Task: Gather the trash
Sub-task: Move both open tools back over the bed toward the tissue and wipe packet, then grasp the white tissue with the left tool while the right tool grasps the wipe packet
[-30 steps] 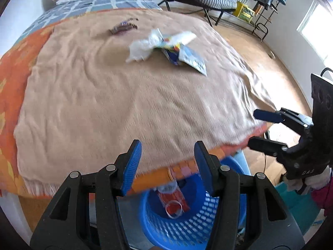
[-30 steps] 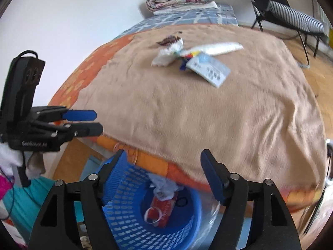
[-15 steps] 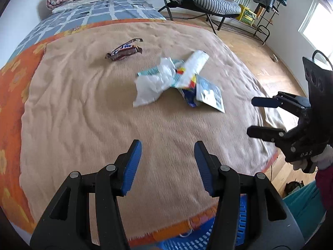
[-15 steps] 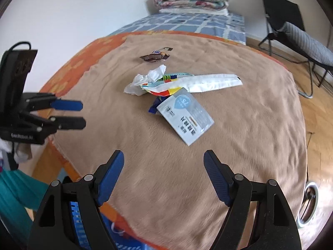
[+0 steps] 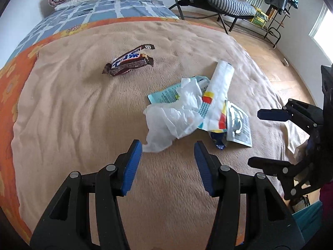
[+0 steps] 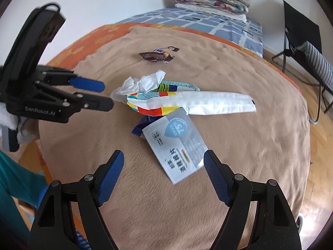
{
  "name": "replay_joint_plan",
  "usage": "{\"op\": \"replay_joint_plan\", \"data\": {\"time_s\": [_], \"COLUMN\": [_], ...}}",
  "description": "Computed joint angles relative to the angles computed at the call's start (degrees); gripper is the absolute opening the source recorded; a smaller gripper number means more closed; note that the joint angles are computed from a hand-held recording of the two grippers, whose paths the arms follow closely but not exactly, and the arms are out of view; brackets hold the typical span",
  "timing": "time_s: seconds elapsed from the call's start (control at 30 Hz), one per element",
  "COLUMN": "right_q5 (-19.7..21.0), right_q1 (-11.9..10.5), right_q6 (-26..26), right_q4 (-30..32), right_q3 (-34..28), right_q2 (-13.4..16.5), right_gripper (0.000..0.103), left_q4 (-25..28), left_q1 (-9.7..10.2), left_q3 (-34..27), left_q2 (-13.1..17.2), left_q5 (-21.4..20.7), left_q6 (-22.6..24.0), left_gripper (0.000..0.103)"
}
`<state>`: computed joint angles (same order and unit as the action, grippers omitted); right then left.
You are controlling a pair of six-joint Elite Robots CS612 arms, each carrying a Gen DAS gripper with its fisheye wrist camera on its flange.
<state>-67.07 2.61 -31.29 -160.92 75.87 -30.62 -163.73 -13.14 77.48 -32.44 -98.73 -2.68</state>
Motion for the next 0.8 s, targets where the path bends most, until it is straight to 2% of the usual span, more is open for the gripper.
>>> {"op": "replay_joint_plan", "data": {"time_s": [0.23, 0.37, 0.47, 0.57, 0.67, 0.77, 0.8], "right_q5": [0.2, 1.9, 0.5, -1.8, -2.6, -1.1, 0.0], "right_q1": [0.2, 0.1, 0.4, 0.7, 0.6, 0.3, 0.1], "right_q6": [-1.3, -4.7, -6.3, -6.2, -6.3, -6.1, -6.2], "right_q4": [1.6, 3.9, 5.0, 4.4, 4.9, 6.1, 7.0], "right_q3": [-2.8, -3.6, -4.4, -4.9, -5.4, -5.8, -5.9], "right_q2": [1.5, 1.9, 2.3, 2.9, 3.2, 3.3, 3.3], "right_gripper": [0.079, 0.079, 0.079, 0.079, 0.079, 0.079, 0.079], "left_q4": [0.6, 1.0, 2.0, 2.5, 2.3, 2.7, 2.7], "left_q1": [-0.06, 0.01, -0.06, -0.22, -0.26, -0.29, -0.31], "left_q3": [-1.8, -2.5, -3.2, -3.4, -3.5, -3.7, -3.8], "left_q2": [1.2, 1.8, 2.2, 2.3, 2.4, 2.5, 2.6], "left_q5": [0.6, 0.2, 0.1, 0.2, 0.0, -0.1, 0.1], "left_q6": [-0.2, -1.0, -0.9, -0.4, -0.4, -0.1, 0.0], "left_gripper": [0.054, 0.054, 0.053, 0.045, 0.045, 0.032, 0.032]}}
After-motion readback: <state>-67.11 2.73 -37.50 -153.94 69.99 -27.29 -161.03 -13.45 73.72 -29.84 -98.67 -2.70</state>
